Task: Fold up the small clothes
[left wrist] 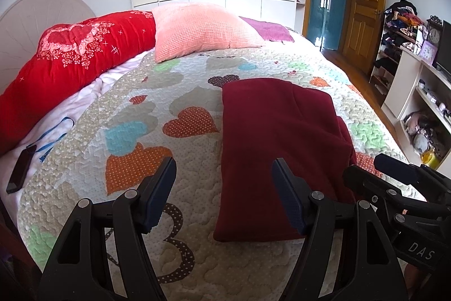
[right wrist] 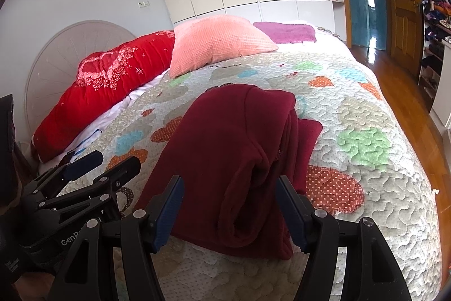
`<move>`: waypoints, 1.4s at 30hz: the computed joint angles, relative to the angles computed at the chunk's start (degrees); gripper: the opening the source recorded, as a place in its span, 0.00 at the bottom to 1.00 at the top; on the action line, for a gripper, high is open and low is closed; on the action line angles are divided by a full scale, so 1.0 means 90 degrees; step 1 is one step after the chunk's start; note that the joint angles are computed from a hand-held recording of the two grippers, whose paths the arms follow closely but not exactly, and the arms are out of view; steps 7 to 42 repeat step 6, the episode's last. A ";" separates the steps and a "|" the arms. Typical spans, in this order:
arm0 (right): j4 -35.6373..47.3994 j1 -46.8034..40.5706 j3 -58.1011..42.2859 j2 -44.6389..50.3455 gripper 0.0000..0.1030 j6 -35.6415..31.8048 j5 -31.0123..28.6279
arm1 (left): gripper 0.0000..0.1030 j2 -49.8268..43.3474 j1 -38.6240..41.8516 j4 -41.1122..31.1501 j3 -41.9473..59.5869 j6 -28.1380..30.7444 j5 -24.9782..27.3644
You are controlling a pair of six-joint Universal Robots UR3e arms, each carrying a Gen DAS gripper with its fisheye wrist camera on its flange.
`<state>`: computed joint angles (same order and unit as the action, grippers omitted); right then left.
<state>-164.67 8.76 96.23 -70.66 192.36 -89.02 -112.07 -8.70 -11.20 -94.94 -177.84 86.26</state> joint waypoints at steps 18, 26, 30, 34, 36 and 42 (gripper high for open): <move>-0.0005 -0.0098 -0.0016 0.0081 0.63 -0.0021 0.0108 | 0.69 -0.0082 0.0076 0.0005 0.0054 0.0049 -0.0136; -0.0005 -0.0098 -0.0016 0.0081 0.63 -0.0021 0.0108 | 0.69 -0.0082 0.0076 0.0005 0.0054 0.0049 -0.0136; -0.0005 -0.0098 -0.0016 0.0081 0.63 -0.0021 0.0108 | 0.69 -0.0082 0.0076 0.0005 0.0054 0.0049 -0.0136; -0.0005 -0.0098 -0.0016 0.0081 0.63 -0.0021 0.0108 | 0.69 -0.0082 0.0076 0.0005 0.0054 0.0049 -0.0136; -0.0005 -0.0098 -0.0016 0.0081 0.63 -0.0021 0.0108 | 0.69 -0.0082 0.0076 0.0005 0.0054 0.0049 -0.0136; -0.0005 -0.0098 -0.0016 0.0081 0.63 -0.0021 0.0108 | 0.69 -0.0082 0.0076 0.0005 0.0054 0.0049 -0.0136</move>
